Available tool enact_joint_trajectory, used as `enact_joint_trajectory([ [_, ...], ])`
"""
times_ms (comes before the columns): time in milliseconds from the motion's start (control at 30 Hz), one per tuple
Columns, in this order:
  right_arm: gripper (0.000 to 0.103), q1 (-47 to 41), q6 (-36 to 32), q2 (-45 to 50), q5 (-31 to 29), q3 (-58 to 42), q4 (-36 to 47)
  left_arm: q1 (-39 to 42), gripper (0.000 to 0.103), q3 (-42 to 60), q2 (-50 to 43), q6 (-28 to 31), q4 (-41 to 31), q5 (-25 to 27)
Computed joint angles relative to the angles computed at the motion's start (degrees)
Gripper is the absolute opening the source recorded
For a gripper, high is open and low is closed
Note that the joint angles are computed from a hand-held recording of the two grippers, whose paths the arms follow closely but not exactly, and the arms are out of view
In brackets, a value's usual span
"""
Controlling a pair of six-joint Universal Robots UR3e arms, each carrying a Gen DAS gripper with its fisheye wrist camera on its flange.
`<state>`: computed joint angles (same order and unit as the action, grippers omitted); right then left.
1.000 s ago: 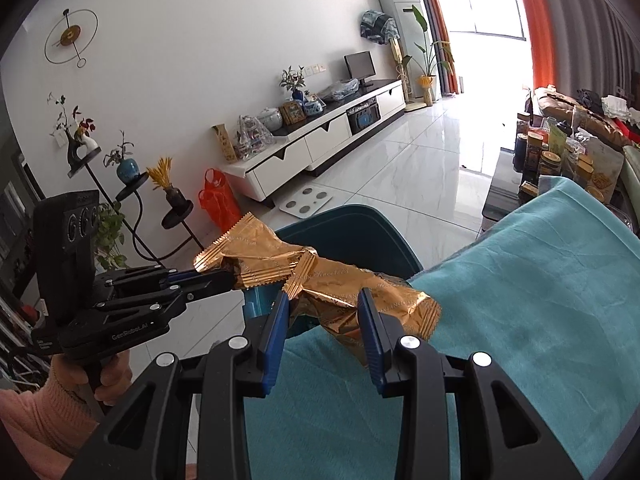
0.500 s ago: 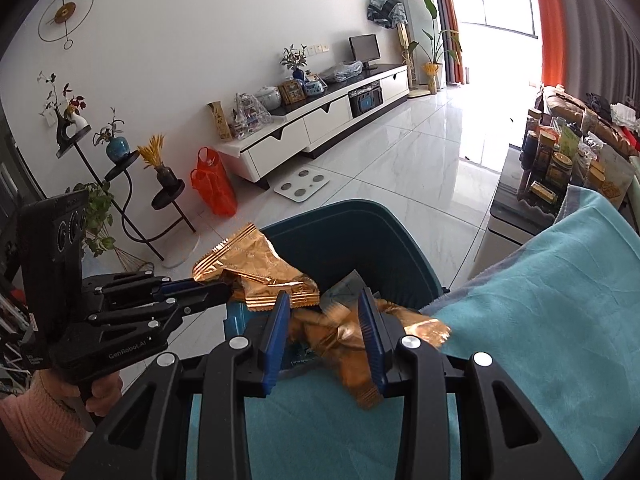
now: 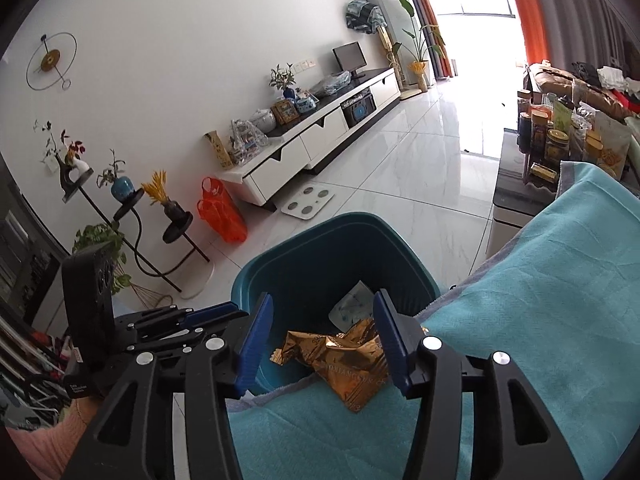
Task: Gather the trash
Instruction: 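Move both open tools back over the table trash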
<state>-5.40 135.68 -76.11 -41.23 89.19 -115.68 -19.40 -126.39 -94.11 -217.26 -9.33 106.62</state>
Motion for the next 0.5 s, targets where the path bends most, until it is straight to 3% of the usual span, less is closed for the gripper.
enact_joint_trajectory([
  [167, 0.052, -2.3, -2.1, -2.6, 2.1, 1.8, 2.3, -2.7, 0.029, 0.9, 1.2, -0.4, -1.2, 3.4],
  [500, 0.052, -7.7, -6.6, -4.0, 2.2, 2.7, 11.4, -6.0, 0.03, 0.6, 5.1, -0.1, -2.7, 4.8],
])
